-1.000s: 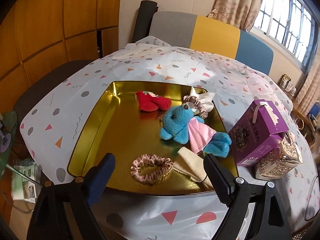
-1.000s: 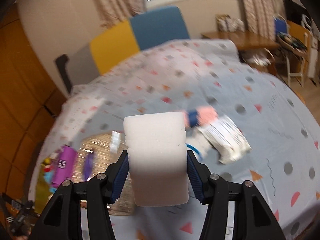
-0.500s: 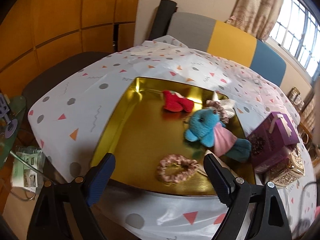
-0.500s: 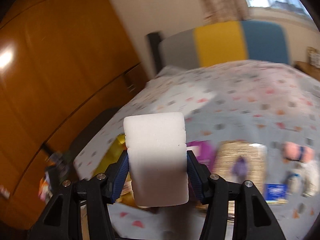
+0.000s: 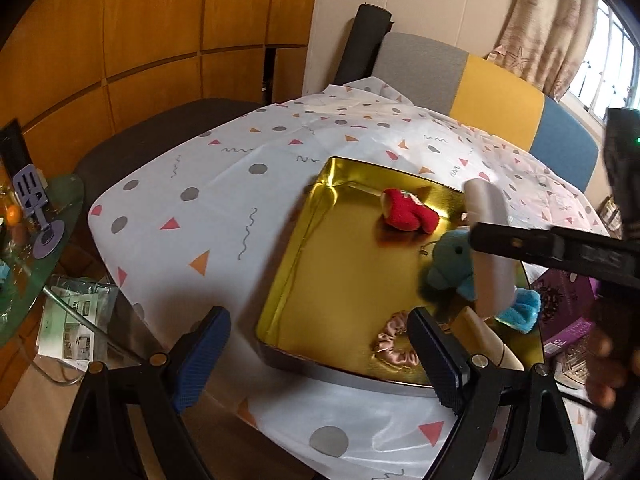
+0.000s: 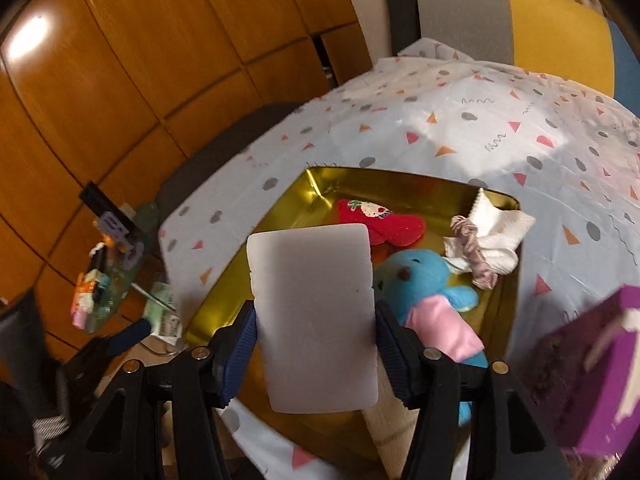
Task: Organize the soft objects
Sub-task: 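Carry the white sponge block into the gold tray and open the right tool, then move both tools back toward the remaining items on the bed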
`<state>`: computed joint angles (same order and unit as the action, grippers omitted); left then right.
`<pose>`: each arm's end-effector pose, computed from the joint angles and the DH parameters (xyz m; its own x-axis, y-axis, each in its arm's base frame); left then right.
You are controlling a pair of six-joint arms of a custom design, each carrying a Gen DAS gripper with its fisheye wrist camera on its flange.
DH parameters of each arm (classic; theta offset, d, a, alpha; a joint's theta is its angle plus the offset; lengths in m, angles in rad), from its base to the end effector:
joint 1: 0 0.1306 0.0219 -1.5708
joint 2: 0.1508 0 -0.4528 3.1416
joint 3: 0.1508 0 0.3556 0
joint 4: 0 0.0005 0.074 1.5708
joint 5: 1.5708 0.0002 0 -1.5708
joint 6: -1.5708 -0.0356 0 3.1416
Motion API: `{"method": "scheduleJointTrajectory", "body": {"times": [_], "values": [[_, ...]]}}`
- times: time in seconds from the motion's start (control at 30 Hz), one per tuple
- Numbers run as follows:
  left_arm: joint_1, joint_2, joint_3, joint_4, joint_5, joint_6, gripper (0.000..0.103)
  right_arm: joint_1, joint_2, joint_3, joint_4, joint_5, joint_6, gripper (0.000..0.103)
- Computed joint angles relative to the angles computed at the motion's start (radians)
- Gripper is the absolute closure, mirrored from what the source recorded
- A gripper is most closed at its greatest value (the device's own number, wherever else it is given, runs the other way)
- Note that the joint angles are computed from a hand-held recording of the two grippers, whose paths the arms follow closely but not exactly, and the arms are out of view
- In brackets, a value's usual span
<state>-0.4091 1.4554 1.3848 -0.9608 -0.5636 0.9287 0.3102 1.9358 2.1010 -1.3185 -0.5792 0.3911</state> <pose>0.4165 -0.1604 0.4686 -0.5391 -0.5041 -0.6747 -0.5798 0.8032 -0.1368 0.6017 0.2128 0.4880 -0.6268 -0.5359 -0.5656 -0.7634 0.5678 0.3080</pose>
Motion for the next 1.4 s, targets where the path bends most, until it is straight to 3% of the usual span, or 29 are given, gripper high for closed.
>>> {"method": "scheduleJointTrajectory", "body": {"times": [0.2, 0.4, 0.8, 1.1, 1.4], "values": [[-0.006, -0.007, -0.006, -0.009, -0.017, 0.002, 0.012, 0.012, 0.028, 0.025, 0.002, 0.028, -0.045, 0.028], [-0.023, -0.005, 0.008, -0.010, -0.043, -0.010, 0.012, -0.015, -0.001, 0.003, 0.010, -0.003, -0.049, 0.028], [-0.065, 0.013, 0.051, 0.001, -0.050, -0.066, 0.011, -0.105, -0.146, -0.181, 0.161, 0.004, -0.030, 0.028], [-0.111, 0.047, 0.106, 0.014, -0.050, -0.149, 0.011, -0.182, -0.222, -0.266, 0.244, 0.004, -0.012, 0.028], [-0.158, 0.087, 0.163, 0.023, -0.043, -0.223, 0.010, -0.287, -0.243, -0.292, 0.302, 0.008, -0.048, 0.028]]}}
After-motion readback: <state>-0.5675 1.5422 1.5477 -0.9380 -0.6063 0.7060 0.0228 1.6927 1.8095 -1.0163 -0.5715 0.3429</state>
